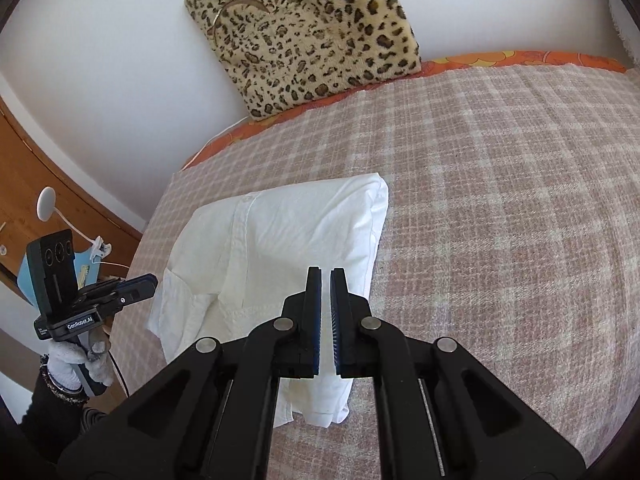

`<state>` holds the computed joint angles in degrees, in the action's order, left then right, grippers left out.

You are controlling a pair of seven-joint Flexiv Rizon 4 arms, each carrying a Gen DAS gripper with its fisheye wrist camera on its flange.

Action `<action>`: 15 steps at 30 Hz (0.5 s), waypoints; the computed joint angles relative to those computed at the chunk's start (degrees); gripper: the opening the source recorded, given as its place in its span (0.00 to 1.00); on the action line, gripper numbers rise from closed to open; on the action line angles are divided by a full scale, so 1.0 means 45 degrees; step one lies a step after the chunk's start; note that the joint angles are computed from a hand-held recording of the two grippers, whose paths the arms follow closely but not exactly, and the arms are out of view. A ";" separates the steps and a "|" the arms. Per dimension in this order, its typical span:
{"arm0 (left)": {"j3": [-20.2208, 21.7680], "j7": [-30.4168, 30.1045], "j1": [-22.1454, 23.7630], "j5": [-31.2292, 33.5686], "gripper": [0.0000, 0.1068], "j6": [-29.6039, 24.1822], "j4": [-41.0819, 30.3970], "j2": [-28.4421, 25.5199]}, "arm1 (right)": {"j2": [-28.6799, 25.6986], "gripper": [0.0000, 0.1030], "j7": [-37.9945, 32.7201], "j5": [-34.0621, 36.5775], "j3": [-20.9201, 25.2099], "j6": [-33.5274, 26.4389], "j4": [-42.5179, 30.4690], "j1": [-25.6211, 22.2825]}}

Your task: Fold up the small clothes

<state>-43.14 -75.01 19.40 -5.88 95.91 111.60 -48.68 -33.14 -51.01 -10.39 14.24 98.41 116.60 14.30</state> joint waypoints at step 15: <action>0.0427 -0.0766 0.0229 -0.0044 0.13 -0.0195 0.1615 0.0358 | 0.1718 0.05 0.0224 -0.1136 -0.2106 -0.2987 0.1662 0.2469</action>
<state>-41.22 -78.45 20.43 -6.07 95.03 118.86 -47.07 -25.40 -50.00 -15.51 4.76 84.97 124.08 25.41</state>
